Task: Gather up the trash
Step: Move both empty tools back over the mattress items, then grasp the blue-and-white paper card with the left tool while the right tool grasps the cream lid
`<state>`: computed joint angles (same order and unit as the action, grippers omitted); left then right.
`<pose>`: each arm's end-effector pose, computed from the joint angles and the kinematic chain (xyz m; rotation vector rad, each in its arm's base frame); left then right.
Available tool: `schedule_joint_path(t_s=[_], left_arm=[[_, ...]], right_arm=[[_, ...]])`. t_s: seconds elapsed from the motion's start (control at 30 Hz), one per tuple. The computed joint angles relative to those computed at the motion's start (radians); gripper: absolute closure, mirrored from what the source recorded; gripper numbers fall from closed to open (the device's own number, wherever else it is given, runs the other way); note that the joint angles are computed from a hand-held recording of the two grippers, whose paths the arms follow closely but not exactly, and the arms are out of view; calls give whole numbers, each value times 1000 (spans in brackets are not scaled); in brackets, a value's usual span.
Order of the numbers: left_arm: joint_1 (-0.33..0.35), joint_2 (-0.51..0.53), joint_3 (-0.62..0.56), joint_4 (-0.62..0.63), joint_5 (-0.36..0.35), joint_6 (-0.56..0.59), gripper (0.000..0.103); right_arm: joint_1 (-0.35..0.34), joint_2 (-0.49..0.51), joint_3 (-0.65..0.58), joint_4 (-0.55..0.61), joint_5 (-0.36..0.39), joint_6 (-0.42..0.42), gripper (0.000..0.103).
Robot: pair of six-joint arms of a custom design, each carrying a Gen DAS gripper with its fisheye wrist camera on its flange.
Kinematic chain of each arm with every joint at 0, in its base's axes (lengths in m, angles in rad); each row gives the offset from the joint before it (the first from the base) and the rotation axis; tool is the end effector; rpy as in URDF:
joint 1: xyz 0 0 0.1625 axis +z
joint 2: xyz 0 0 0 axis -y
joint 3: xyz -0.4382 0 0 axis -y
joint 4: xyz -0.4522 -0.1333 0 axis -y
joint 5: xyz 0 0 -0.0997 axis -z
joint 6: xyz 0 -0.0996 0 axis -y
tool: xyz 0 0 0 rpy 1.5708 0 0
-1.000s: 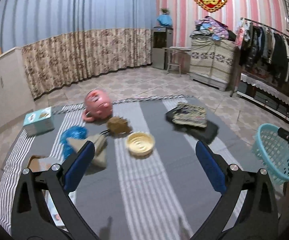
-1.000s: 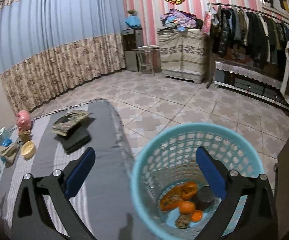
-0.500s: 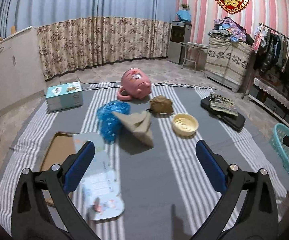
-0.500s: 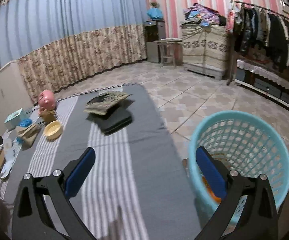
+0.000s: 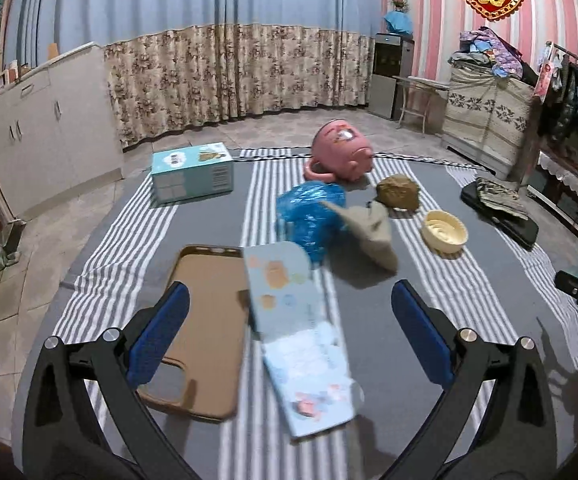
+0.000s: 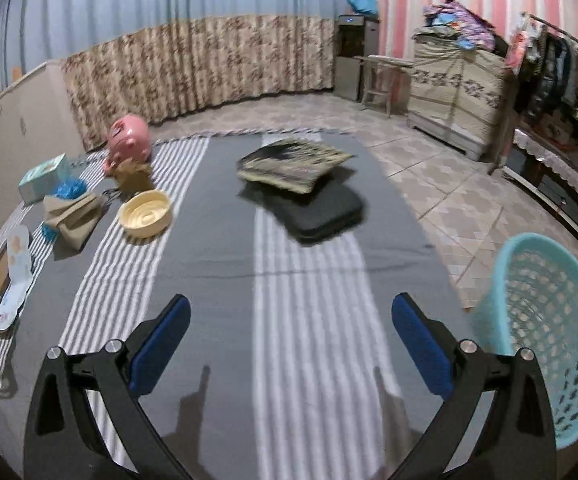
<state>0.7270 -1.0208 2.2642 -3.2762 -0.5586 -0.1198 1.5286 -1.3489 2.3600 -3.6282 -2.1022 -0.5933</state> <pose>-0.2193 -0.4865 0.1051 0.5183 2.1903 -1.0384 0.0633 -0.4639 0.2501 0.2600 -2.1586 0.9942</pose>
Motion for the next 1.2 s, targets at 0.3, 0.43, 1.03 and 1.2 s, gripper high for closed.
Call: schedule_joint_path(t_s=[0.3,0.43,1.03,1.2], left_arm=[[61,-59,15,25,-14,37,5],[84,-43,-16,72,-34,17,6],[150,59,-205,373,-106,-189,54],[146,34,-190,352,-126,-169,55]], right_arm=[[74,166,-144,103,-42,23,5],[84,207,-173,121,-70,31,5],[84,212,-201,141,-88,67,5],[93,231,-220,169,-60,70,5]])
